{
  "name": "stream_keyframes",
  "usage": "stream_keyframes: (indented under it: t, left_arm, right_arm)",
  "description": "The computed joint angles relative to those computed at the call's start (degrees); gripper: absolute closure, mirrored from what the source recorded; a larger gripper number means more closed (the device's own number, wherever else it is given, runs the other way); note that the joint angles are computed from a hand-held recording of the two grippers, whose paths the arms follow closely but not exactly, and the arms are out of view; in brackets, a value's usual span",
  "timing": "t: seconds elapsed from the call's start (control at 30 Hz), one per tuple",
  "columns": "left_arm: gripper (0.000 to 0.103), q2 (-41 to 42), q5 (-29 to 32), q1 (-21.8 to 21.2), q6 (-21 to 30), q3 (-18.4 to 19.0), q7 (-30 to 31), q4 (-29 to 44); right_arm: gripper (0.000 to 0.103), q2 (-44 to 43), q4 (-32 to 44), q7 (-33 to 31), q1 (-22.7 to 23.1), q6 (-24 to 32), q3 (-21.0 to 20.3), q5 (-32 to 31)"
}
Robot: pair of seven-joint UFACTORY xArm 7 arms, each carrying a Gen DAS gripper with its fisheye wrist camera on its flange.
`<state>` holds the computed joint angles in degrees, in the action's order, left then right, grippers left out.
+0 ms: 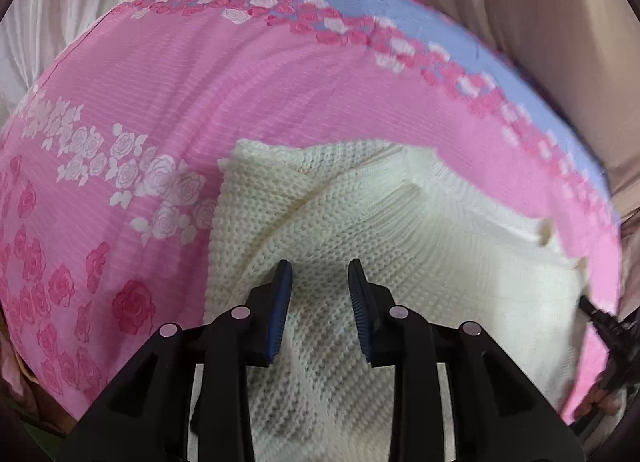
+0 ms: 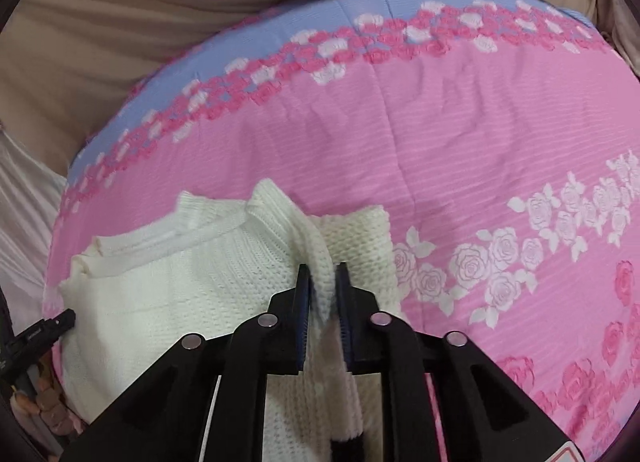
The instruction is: Fold small clothes
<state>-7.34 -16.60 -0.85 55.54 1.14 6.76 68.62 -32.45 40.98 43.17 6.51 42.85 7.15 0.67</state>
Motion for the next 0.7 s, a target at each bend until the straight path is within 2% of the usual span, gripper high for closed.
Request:
stream_keyframes:
  t: [0.07, 0.1, 0.2, 0.27, 0.33, 0.37, 0.4, 0.47, 0.53, 0.6, 0.63, 0.67, 0.7]
  left_arm:
    - [0.071, -3.17, -1.10, 1.14, 0.60, 1.42, 0.65, -1.18]
    - [0.066, -4.59, -1.00, 1.78, 1.11, 2.15, 0.91, -1.92]
    - [0.065, -6.74, -2.57, 3.41, 5.10, 4.71, 1.95, -3.43]
    - [0.064, -7.29, -4.76, 4.26, 7.79, 5.95, 2.26, -4.47]
    - [0.062, -8.13, -6.62, 4.61, 8.95, 6.25, 2.39, -5.61]
    - [0.057, -9.21, -7.60, 4.53, 9.79, 6.25, 2.70, -6.69]
    - [0.052, -10.26, -7.56, 4.45, 10.27, 5.97, 2.86, -7.68]
    - [0.049, -12.66, -5.55, 4.20, 11.57, 5.16, 3.71, -9.92]
    - [0.050, -14.19, -1.45, 4.27, 13.09, 4.24, 4.17, -11.84]
    - [0.070, -15.17, 2.71, 4.73, 13.67, 3.83, 4.81, -14.19]
    - [0.071, -15.88, 2.49, 4.73, 12.58, 4.43, 5.81, -15.22]
    - [0.071, -15.76, 1.84, 4.64, 12.78, 5.16, 6.65, -15.07]
    - [0.071, -15.12, 1.37, 4.67, 13.47, 5.50, 6.54, -14.30]
  right_arm:
    - [0.086, -4.52, -0.27, 1.97, 0.08, 1.30, 2.02, -1.18]
    - [0.086, -6.47, -0.47, 2.17, 0.95, 1.90, 2.56, -0.94]
    - [0.086, -9.38, -0.23, 1.18, 5.35, 3.17, 4.44, 0.95]
    - [0.086, -8.09, 1.16, 0.56, 7.88, 3.74, 6.06, 1.81]
    - [0.086, -4.20, 3.10, -1.48, 11.35, 1.98, 7.05, 3.42]
    - [0.086, -2.04, 4.26, -2.82, 12.74, 1.52, 7.24, 3.88]
    - [0.087, 0.81, 6.03, -4.61, 14.33, 1.36, 7.47, 4.34]
    - [0.087, 4.52, 7.96, -7.35, 16.87, 0.57, 7.47, 5.70]
    - [0.088, 6.69, 9.09, -8.54, 17.68, 1.62, 8.17, 4.97]
    - [0.088, 7.00, 7.94, -6.40, 16.38, 4.49, 9.11, 2.37]
    - [0.088, 6.50, 7.00, -5.09, 15.74, 5.97, 9.09, 1.52]
    - [0.093, 5.51, 5.41, -2.95, 14.85, 8.30, 8.77, 1.19]
    - [0.102, 3.74, 3.40, -2.21, 14.87, 8.75, 7.62, 2.39]
